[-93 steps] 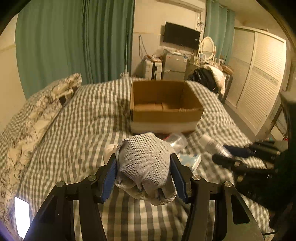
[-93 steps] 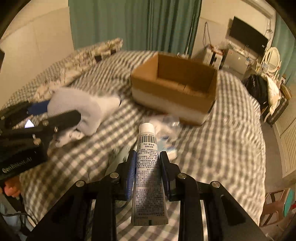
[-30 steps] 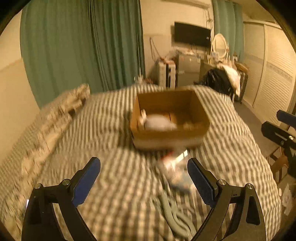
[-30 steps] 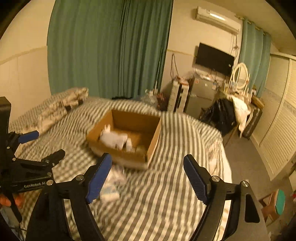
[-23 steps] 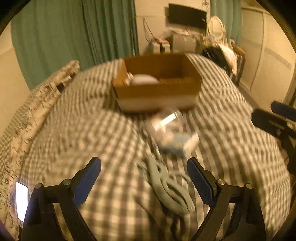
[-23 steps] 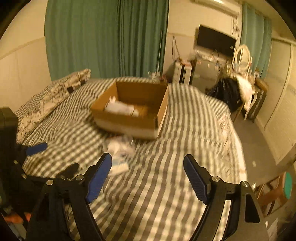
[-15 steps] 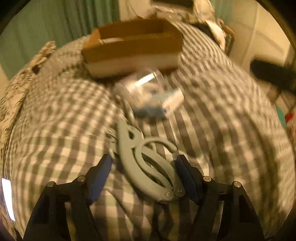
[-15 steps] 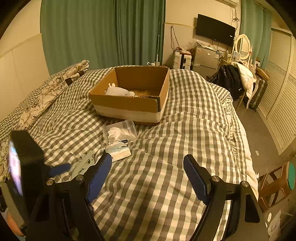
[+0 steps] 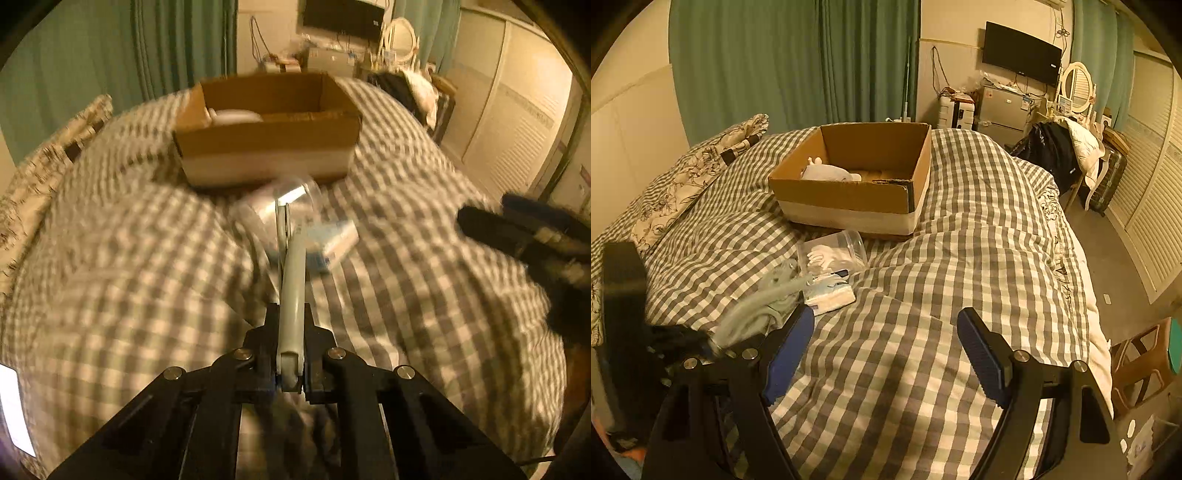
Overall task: Organize objects
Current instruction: 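Grasp the pale blue plastic hanger with the left tool, then grasp the blue floral tissue pack with the right tool while the left tool holds the hanger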
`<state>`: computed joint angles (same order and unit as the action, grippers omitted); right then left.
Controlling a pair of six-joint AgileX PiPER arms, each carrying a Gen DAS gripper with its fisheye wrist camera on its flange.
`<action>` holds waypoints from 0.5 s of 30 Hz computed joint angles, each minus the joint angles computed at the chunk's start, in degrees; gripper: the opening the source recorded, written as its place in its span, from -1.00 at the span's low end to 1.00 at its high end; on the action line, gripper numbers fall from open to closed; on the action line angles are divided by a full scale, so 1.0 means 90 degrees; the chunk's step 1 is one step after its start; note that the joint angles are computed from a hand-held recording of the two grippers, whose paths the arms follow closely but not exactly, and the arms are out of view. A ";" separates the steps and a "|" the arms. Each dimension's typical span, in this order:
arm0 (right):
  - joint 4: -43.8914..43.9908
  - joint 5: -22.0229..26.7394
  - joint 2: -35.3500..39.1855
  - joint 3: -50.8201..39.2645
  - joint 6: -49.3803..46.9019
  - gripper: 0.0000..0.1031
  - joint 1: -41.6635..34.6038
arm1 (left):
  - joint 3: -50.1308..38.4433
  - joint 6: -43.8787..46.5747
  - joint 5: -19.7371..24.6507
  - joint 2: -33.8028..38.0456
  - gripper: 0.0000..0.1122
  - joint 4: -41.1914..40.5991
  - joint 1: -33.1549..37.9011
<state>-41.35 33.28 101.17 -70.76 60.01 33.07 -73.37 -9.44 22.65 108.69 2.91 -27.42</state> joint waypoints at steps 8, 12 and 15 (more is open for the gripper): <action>0.0597 -0.0410 0.0564 -0.0520 -0.1064 0.54 -0.0112 | -0.0327 -0.0288 -0.0046 -0.0203 -0.84 0.0370 0.0505; 0.1451 -0.0250 0.1276 -0.1401 -0.2488 0.54 -0.0191 | -0.0748 -0.0214 0.0077 0.0056 -0.84 0.0307 0.0779; 0.2454 0.0131 0.2070 -0.2430 -0.3735 0.54 -0.0326 | -0.0952 -0.0281 0.0085 0.0258 -0.84 0.0448 0.0864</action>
<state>-19.26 34.46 119.80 -92.63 26.40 30.14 -81.94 -11.97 23.41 111.01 6.94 -19.64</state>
